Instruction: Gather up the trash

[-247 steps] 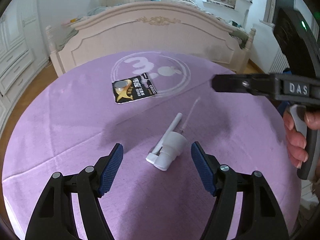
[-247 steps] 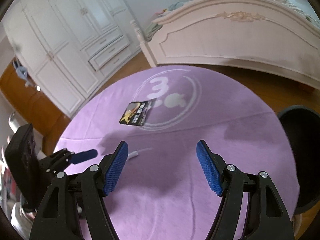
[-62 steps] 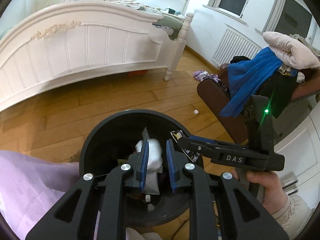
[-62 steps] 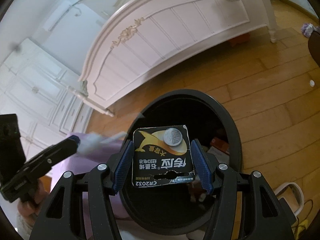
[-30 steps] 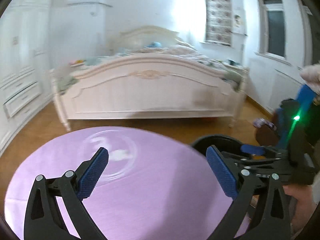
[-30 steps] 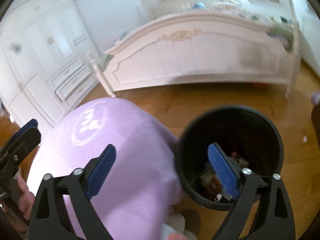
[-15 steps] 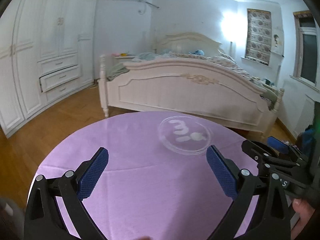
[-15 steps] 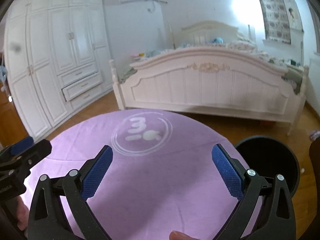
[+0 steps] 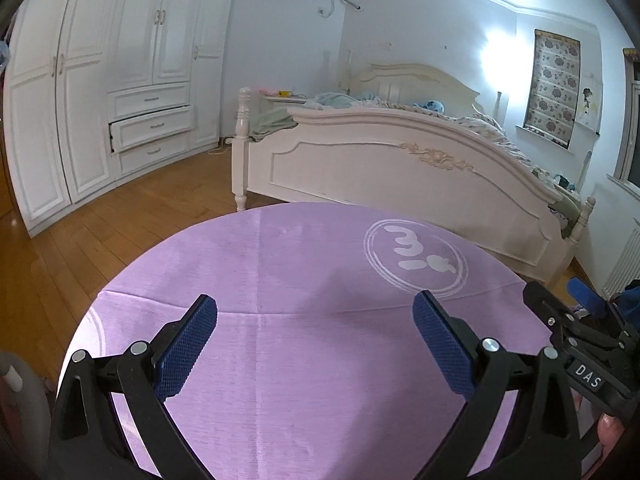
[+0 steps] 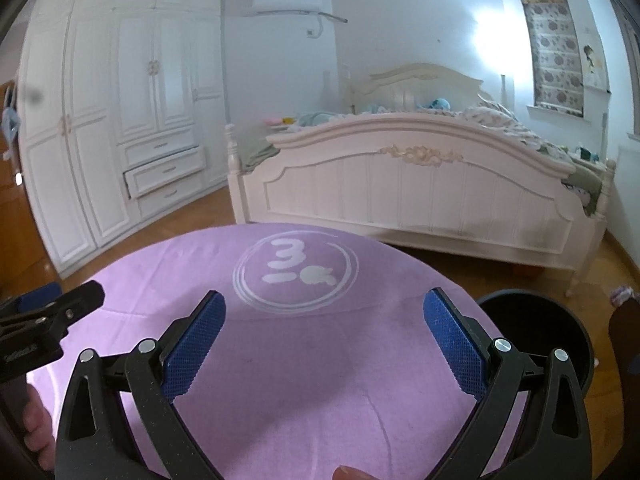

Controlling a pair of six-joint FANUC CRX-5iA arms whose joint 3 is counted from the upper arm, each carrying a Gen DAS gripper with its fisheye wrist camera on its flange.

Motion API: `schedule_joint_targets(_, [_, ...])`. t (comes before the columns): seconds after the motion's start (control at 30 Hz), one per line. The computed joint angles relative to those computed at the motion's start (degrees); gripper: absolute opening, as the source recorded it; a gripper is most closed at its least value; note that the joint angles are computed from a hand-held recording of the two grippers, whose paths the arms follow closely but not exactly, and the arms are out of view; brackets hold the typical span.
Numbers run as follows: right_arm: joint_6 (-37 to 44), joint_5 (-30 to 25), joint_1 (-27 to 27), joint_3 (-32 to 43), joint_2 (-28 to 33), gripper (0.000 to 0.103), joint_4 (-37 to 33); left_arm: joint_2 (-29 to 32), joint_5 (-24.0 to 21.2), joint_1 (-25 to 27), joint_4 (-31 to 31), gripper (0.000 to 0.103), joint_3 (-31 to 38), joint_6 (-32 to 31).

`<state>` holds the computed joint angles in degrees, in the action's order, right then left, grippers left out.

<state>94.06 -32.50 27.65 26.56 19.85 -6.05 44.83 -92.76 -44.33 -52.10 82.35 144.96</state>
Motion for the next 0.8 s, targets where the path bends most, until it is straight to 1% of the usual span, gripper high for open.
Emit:
schedule_joint_targets(0.07, [0.2, 0.3, 0.0, -0.2, -0.1, 0.098, -0.1, 0.2, -0.4, -0.3, -0.7, 0.097, 0.2, -0.2])
schedule_joint_targets(0.1, [0.2, 0.4, -0.1, -0.3, -0.2, 0.098, -0.1, -0.5, 0.0, -0.2, -0.7, 0.097, -1.2, 0.1])
schedule_joint_targets(0.2, [0.4, 1.1, -0.3, -0.7, -0.5, 0.098, -0.6, -0.9, 0.4, -0.1, -0.6, 0.097, -2.2, 0.3])
schedule_joint_targets(0.43, [0.0, 2.3, -0.1, -1.9, -1.2, 0.098, -0.4, -1.0, 0.2, 0.0, -0.7, 0.097, -2.5, 0.0])
schedule_joint_targets(0.8, [-0.2, 1.8, -0.4, -1.4, -1.2, 0.098, -1.1, -1.4, 0.2, -0.1, -1.0, 0.097, -3.3, -0.6])
